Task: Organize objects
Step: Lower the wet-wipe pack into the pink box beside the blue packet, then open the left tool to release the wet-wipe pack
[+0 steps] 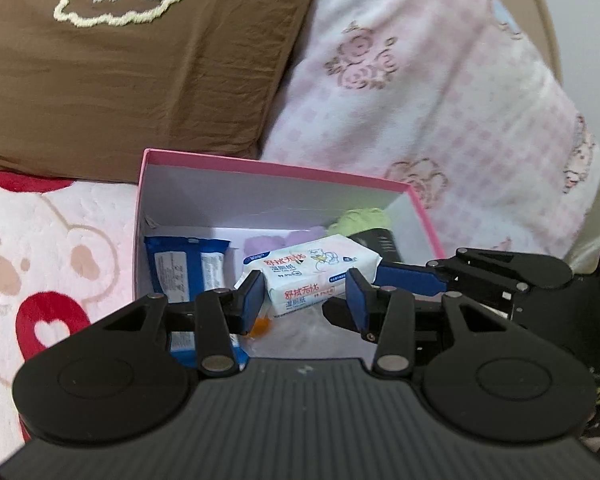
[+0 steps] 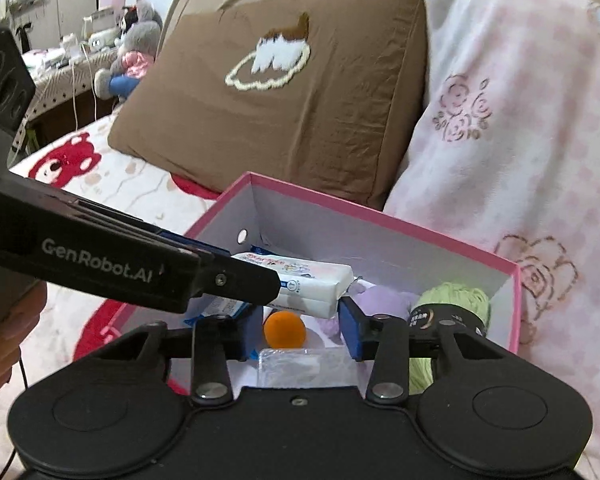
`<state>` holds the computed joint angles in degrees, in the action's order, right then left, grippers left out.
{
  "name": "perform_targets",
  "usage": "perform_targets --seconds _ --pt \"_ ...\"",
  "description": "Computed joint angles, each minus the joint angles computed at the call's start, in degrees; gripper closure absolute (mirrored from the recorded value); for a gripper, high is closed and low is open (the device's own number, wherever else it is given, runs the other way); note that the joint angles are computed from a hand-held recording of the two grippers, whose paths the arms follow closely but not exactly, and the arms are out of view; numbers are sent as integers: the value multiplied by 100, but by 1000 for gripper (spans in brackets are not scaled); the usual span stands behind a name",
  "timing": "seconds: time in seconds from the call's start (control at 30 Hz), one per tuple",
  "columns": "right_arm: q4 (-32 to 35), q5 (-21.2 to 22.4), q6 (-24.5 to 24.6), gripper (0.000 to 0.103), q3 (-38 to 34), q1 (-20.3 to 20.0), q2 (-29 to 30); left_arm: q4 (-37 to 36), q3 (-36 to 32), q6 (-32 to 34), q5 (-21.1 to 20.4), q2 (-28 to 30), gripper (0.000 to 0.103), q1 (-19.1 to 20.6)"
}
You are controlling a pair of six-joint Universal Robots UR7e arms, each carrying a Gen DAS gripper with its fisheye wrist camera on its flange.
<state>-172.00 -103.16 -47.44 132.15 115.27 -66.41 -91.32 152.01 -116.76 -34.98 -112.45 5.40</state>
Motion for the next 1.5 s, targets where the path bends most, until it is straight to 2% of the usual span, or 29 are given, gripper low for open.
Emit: perform_targets --seconds 0.17,0.33,0.4,0.53,0.7,0.87,1.13,1.3,1.4,1.5 --pt "124 -124 -76 62 -361 -120 490 -844 -57 815 192 451 61 722" --pt "372 -88 53 62 -656 -294 797 -1480 -79 1343 248 796 61 1228" --pt "362 -121 21 62 -708 -323 924 -1654 -82 1473 213 891 61 1409" --pt "652 -45 346 62 -853 -463 1089 -1980 -139 1728 126 1138 64 1748" --pt "626 -95 373 60 -887 -473 1195 -1892 -326 1710 15 1342 66 1971" --pt "526 -71 333 60 -784 -500 1062 -1730 -437 1580 -18 1554 71 2069" --pt "246 123 360 59 -568 -621 906 -1587 -392 1316 136 1639 71 2011" --pt "137 321 352 59 -431 -655 733 -857 -428 798 75 1315 69 1601" --pt "-465 381 305 58 -176 -651 616 -365 -509 478 -61 1144 69 1375" --pt "-603 586 436 57 4 -693 377 -108 -487 178 -208 850 69 1101"
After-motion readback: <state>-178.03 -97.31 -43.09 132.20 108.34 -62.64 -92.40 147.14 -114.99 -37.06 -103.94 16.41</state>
